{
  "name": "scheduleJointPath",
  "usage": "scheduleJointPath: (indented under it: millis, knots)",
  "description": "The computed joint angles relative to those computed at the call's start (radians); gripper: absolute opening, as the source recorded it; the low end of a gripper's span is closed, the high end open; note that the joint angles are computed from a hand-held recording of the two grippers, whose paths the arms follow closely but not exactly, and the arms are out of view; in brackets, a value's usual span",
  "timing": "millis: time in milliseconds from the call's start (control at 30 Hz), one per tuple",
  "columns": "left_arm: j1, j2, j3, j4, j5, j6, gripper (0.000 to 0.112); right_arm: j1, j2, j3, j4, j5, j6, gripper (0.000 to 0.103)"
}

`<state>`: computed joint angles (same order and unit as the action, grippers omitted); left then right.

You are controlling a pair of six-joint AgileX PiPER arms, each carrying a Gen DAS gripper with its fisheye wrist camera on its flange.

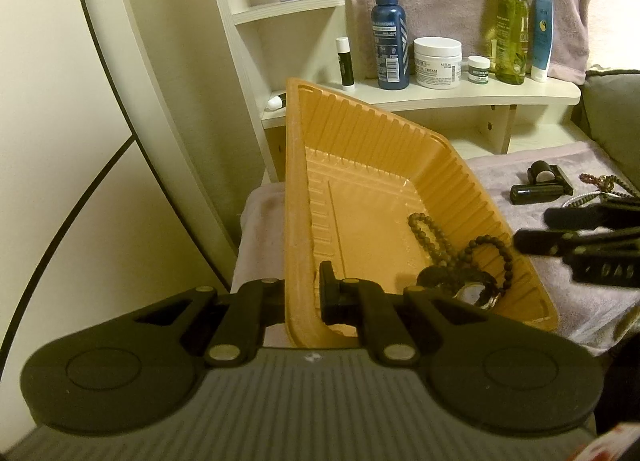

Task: Organize jewelry
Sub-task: 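Carry the silver watch into the tray and open the right tool, then grasp the black watch by its strap with the right tool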

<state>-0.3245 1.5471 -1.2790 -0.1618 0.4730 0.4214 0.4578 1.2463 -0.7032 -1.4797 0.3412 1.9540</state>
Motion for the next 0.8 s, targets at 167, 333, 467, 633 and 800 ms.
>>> scheduleJointPath:
  millis: [167,333,467,633,800]
  knots:
    - [0.001,0.001,0.000,-0.002,-0.002,0.005,0.007,-0.047,-0.007,0.033,0.039,0.070,-0.033,0.055]
    - [0.000,0.001,-0.001,0.001,-0.001,0.003,0.007,-0.142,0.017,0.038,0.079,0.078,-0.068,0.057]
    - [0.001,0.001,-0.001,-0.001,0.000,0.005,0.007,-0.174,0.057,0.024,0.009,0.085,0.022,0.087]
    - [0.014,0.008,-0.010,-0.044,0.012,0.043,0.007,-0.169,0.153,-0.044,-0.003,0.114,0.043,0.087]
    - [0.020,0.010,-0.010,-0.066,0.011,0.073,0.007,-0.171,0.232,-0.104,0.025,0.134,0.040,0.087]
